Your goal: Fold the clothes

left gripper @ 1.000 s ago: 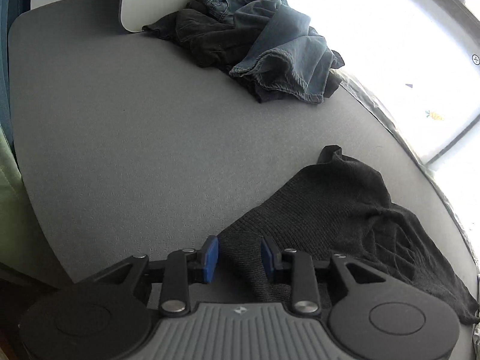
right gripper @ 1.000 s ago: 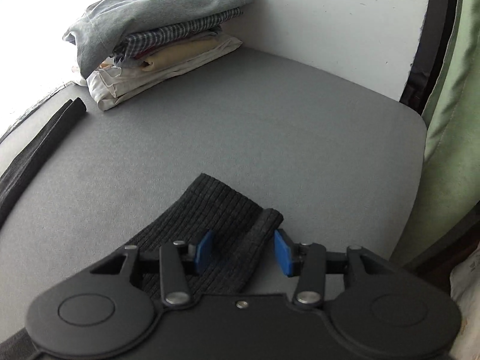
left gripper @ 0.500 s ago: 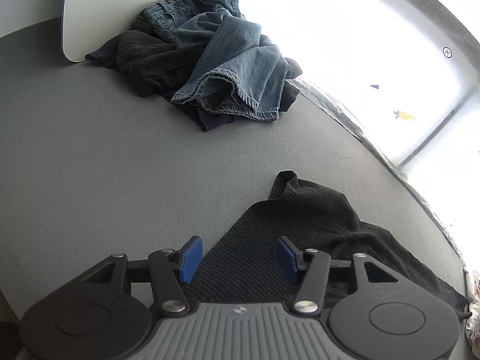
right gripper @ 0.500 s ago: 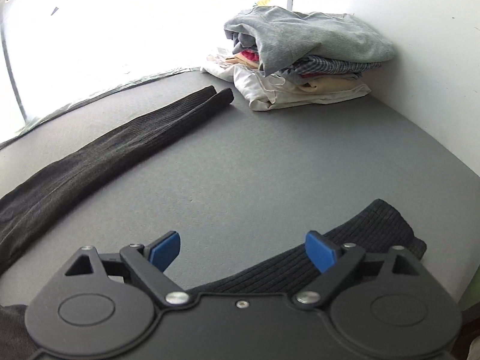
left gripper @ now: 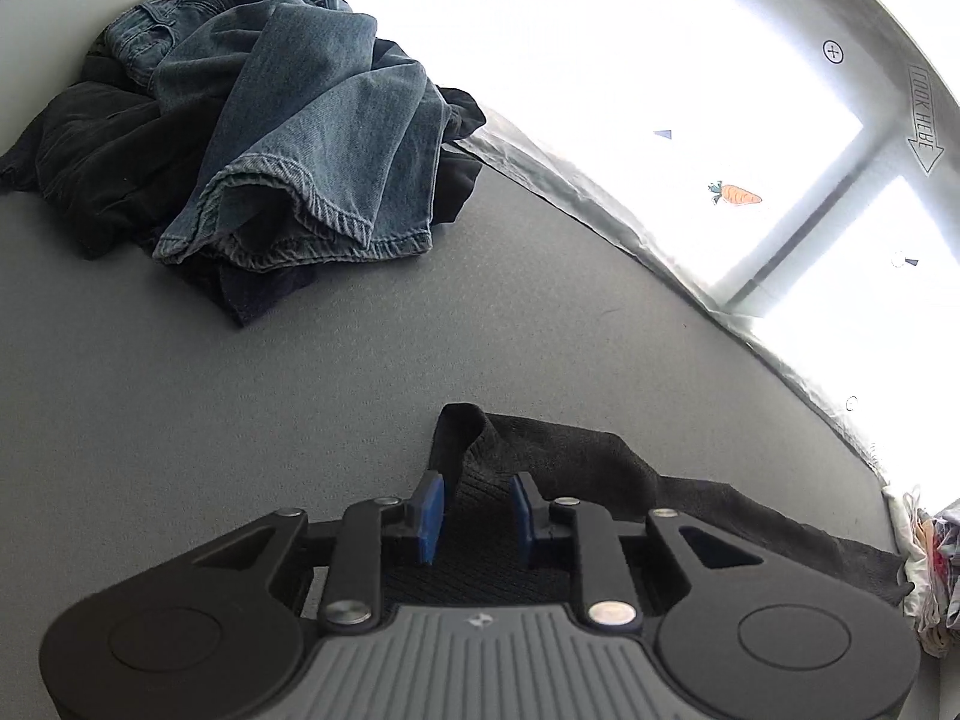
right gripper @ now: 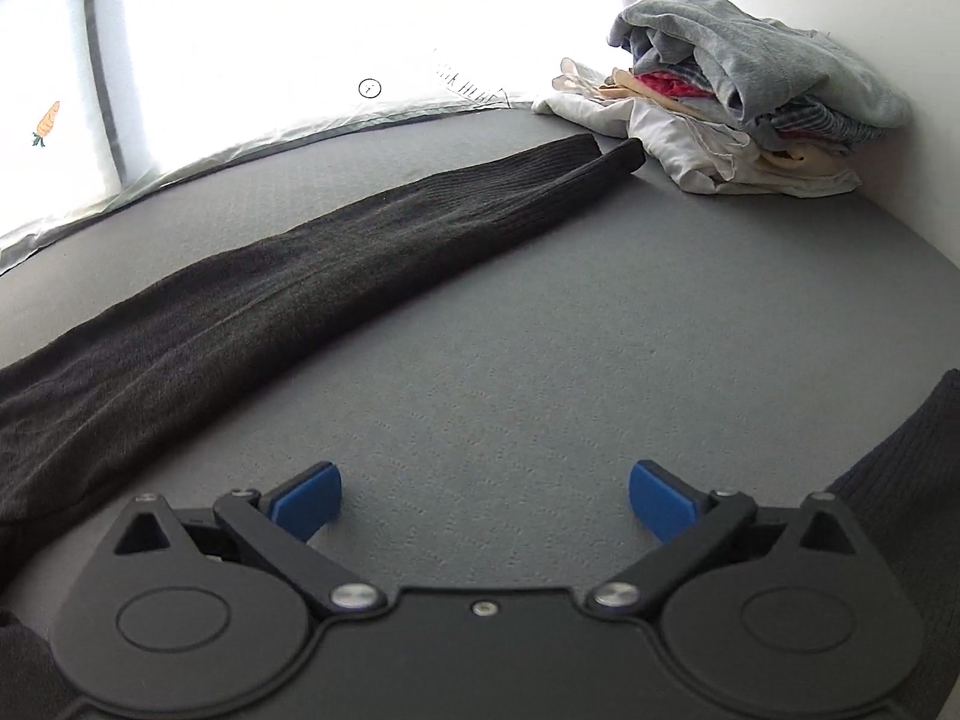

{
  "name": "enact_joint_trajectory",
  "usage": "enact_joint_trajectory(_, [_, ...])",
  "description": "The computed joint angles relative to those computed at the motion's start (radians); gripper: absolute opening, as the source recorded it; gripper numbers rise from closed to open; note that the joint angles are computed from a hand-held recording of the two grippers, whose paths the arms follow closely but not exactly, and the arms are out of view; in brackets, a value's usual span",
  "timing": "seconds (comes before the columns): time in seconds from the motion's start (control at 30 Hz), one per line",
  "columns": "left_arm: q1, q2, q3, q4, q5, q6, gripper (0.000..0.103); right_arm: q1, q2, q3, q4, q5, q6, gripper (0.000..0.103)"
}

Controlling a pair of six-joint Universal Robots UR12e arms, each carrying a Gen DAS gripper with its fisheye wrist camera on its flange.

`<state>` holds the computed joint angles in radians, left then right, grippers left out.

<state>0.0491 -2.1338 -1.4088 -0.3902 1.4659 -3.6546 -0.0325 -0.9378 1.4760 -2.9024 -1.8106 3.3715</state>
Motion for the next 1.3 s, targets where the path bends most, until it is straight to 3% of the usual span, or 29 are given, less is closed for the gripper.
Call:
enact_joint_trajectory(0.1, [0.018,-0.051,0.078,-0.071,-0.063,0.026,0.017,0.013,0.016,0.011,-0.079,-0.048,0.016,0.103])
enact_joint_trajectory(0.2, [0.036,-0.086,0.133,-0.130,-0.126,0.034,0.023,0.012,0.014,0.014,-0.085,-0.046,0.017,0.103])
enact_joint_trajectory(0.33, [0.051,-0.120,0.186,-0.229,-0.203,0.122,0.022,0.011,0.016,0.011,-0.084,-0.047,0.016,0.103])
enact_joint_trajectory(0.4, [0.059,-0.128,0.185,-0.219,-0.249,0.131,0.018,0.011,0.016,0.011,-0.084,-0.048,0.016,0.103])
enact_joint_trajectory(0.43, [0.066,-0.131,0.176,-0.188,-0.288,0.112,0.001,0.012,0.016,0.011,-0.084,-0.049,0.016,0.103])
enact_joint_trajectory(0.5, [0.076,-0.138,0.155,-0.094,-0.318,0.034,0.001,0.011,0.017,0.010,-0.083,-0.050,0.016,0.103])
enact_joint_trajectory(0.63, [0.090,-0.157,0.149,0.040,-0.267,-0.153,0.001,0.012,0.020,0.006,-0.080,-0.054,0.020,0.103])
enact_joint_trajectory(0.67, [0.089,-0.164,0.160,0.031,-0.250,-0.156,0.001,0.012,0.020,0.005,-0.079,-0.055,0.021,0.103])
enact_joint_trajectory(0.8, [0.079,-0.194,0.210,-0.021,-0.195,-0.070,0.002,0.012,0.020,0.003,-0.075,-0.058,0.025,0.103])
enact_joint_trajectory(0.97, [0.062,-0.177,0.232,-0.110,-0.122,0.005,0.004,0.011,0.020,0.004,-0.076,-0.056,0.026,0.103])
enact_joint_trajectory(1.0, [0.056,-0.169,0.228,-0.110,-0.098,0.015,0.010,0.011,0.020,0.004,-0.076,-0.056,0.026,0.103])
enact_joint_trajectory(1.1, [0.030,-0.128,0.188,-0.067,0.016,0.036,0.044,0.011,0.019,0.002,-0.068,-0.054,0.027,0.103])
enact_joint_trajectory(1.2, [0.003,-0.084,0.141,-0.020,0.126,0.024,0.059,0.008,0.016,-0.009,-0.029,-0.043,0.031,0.103])
enact_joint_trajectory(1.3, [-0.025,-0.037,0.091,-0.001,0.177,-0.001,0.075,-0.007,0.006,-0.046,0.097,0.012,0.024,0.103])
